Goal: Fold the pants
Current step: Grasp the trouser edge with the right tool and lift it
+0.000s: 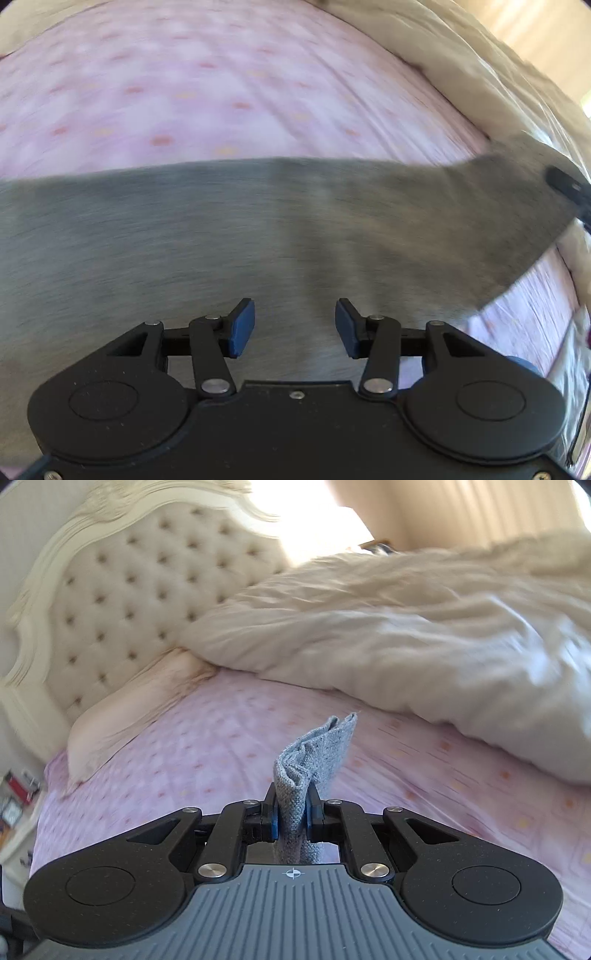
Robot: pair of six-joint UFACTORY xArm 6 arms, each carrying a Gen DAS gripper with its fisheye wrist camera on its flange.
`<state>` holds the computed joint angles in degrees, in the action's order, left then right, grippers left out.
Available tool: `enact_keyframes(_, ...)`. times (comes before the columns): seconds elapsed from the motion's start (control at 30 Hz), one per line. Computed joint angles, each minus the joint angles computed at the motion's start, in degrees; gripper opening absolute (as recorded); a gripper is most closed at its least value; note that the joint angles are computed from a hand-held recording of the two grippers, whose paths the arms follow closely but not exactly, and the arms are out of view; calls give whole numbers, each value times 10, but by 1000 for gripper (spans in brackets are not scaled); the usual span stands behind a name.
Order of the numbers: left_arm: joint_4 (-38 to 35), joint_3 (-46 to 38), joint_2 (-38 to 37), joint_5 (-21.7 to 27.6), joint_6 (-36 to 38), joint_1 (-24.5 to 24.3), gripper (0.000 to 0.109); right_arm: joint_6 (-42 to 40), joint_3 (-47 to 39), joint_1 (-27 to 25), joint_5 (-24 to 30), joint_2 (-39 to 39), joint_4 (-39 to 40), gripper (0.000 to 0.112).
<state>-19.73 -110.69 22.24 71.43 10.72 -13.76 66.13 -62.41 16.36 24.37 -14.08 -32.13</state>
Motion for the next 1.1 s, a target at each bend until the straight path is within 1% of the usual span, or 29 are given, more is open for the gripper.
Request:
enact_keyframes(0.17,27,53,-44,-30,17,65,54,-56,-119,63,26,70,-6,12)
enact_keyframes(0.33,40,77,-63,-51,22,126,54,-109,-243,126,-3,178,23,12)
enact_keyframes(0.43,38,77,-61,-57,9,156,54,-125,-316,164,-2,258,24,12)
enact_keyframes(0.53,40,83,-66,-63,-1,177,54,-140,-372,199,9,337,30,12)
enact_keyframes(0.63,45,96,-73,-72,-3,189,54,-172,-406,226,15,395,71,12)
enact_keyframes(0.67,47,99,-74,-74,-3,192,54,-188,-419,233,25,412,86,12)
enact_keyframes(0.7,49,104,-77,-76,-3,195,54,-201,-441,244,48,429,94,13)
enact_keyframes(0.73,50,108,-79,-78,-3,197,54,-207,-452,249,61,440,89,14)
enact_keyframes(0.77,51,110,-79,-80,-5,197,54,-220,-454,254,64,444,91,17)
enact_keyframes(0.8,48,113,-79,-81,-3,200,54,-247,-455,258,66,447,110,24)
enact_keyframes(0.83,45,114,-79,-81,-4,200,54,-294,-448,257,58,444,152,29)
enact_keyframes(0.87,44,115,-78,-81,-7,200,54,-348,-438,256,45,439,208,36)
enact_keyframes(0.9,43,115,-77,-81,-9,198,54,-396,-430,257,36,432,258,39)
enact_keyframes(0.97,39,115,-79,-80,-4,199,54,-486,-439,263,51,422,343,39)
enact_keyframes(1.0,36,112,-77,-80,-2,199,54,-519,-434,263,61,410,364,39)
enact_keyframes(1.07,31,104,-74,-76,-3,196,54,-546,-408,257,64,376,375,39)
enact_keyframes(1.1,25,101,-73,-76,-2,195,54,-544,-395,254,59,362,378,39)
